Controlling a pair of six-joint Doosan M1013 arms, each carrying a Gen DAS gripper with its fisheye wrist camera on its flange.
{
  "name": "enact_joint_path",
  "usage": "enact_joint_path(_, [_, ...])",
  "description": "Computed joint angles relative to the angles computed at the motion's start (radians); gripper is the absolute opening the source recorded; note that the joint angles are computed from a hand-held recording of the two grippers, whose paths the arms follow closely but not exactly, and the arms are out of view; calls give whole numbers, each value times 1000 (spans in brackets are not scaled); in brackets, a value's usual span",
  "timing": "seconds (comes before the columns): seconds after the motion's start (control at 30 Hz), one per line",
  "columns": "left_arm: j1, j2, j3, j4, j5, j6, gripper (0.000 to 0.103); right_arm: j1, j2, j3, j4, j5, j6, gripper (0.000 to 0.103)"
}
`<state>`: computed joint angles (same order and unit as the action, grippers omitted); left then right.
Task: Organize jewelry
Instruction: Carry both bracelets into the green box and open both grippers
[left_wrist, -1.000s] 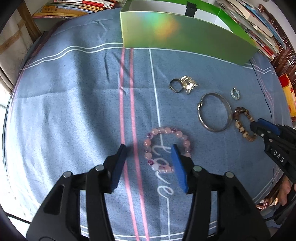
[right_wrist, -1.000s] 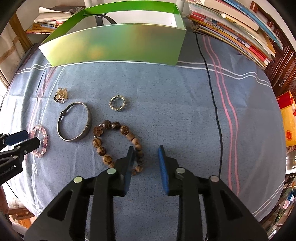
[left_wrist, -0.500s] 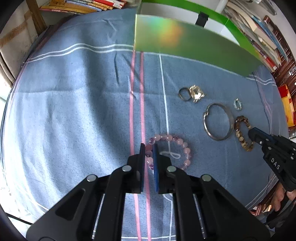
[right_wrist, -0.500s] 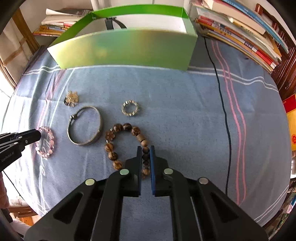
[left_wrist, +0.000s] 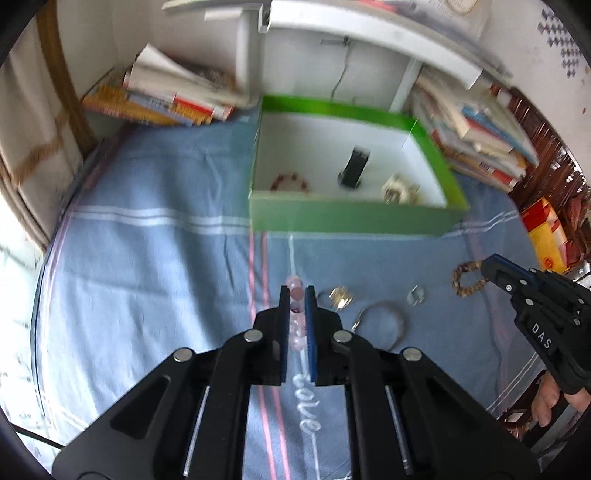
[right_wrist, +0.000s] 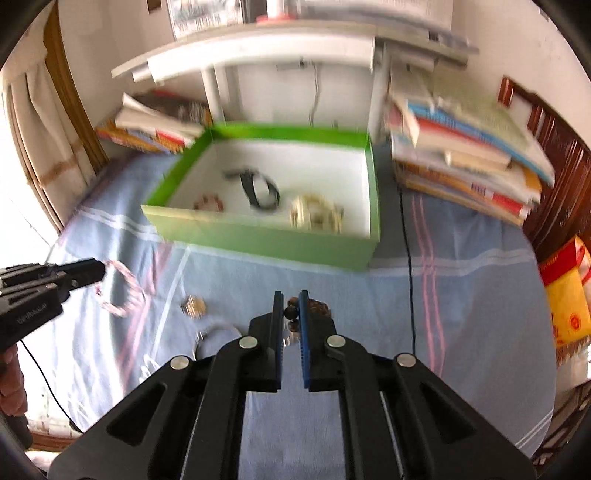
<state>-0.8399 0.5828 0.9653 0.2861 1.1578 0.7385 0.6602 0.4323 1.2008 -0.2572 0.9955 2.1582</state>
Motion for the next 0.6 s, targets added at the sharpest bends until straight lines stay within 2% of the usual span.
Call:
enact_joint_path(0.23, [22, 56, -139, 7, -10, 21, 8, -18, 38, -100, -49, -60, -8, 8])
enact_joint_path(0.4, [41, 125, -276, 31, 22, 54, 8, -36, 87, -169, -63, -88, -17, 8])
enact_joint_path(0.6, [69, 230, -436, -3, 102, 77, 9, -56, 155, -243, 11, -60, -56, 8])
